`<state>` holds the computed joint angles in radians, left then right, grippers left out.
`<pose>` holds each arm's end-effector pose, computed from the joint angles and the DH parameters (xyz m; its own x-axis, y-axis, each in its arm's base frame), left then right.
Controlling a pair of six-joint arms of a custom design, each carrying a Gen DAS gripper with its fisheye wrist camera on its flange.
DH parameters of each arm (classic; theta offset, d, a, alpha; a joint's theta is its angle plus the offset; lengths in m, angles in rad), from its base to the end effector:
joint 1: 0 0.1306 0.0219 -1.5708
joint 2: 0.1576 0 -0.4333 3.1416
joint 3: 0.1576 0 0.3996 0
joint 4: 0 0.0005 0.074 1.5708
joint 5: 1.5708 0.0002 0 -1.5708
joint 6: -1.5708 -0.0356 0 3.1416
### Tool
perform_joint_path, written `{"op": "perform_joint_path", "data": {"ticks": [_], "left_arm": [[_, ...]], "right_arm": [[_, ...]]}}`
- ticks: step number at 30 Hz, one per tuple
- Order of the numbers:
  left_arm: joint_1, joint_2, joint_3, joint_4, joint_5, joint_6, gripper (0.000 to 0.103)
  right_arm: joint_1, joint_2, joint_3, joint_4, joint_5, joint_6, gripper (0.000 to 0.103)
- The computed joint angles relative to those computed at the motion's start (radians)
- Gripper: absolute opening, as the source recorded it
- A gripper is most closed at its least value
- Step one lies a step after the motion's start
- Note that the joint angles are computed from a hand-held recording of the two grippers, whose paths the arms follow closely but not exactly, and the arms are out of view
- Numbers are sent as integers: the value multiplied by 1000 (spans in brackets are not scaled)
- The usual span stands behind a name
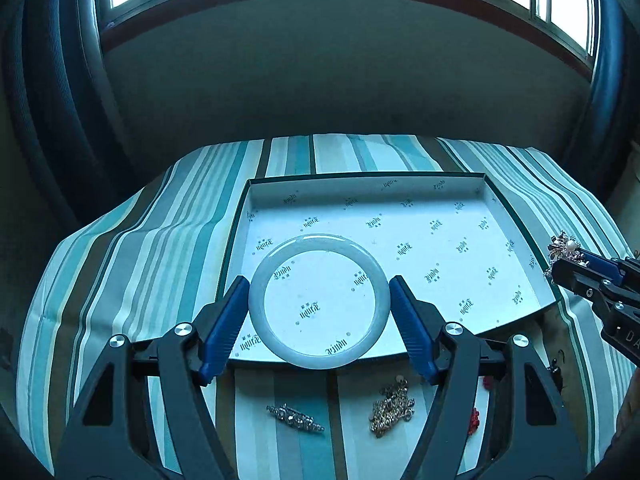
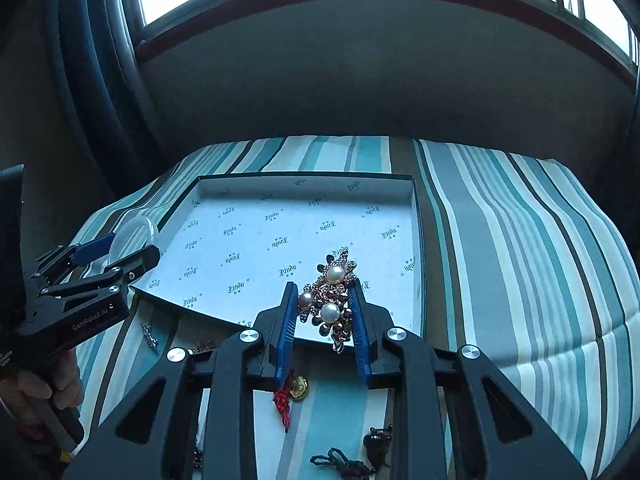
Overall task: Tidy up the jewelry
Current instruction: 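Carry the bangle and pearl brooch into the box and open both tools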
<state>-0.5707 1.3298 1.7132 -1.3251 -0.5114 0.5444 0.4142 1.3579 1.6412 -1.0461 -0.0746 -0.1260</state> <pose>0.3609 -0.2116 0.6268 -0.7005 -0.0870 -0.7083 -0.1567 0.9871 0.0338 0.4208 0.1874 0.5991 -0.6841 -0.1639 -0.7107 -0.3676 0.9191 0.1419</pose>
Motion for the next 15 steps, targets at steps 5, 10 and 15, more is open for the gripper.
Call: {"op": "perform_joint_path", "data": {"ticks": [5,10,15], "left_arm": [[47,33,-13,51,43,-39,71],[68,45,-50,44,85,-43,71],[78,43,-82,41,91,-43,71]], "right_arm": [[-16,63,22,2,-23,8,26],[-22,91,1,-23,-15,25,26],[-27,97,-26,-35,-2,31,26]]}}
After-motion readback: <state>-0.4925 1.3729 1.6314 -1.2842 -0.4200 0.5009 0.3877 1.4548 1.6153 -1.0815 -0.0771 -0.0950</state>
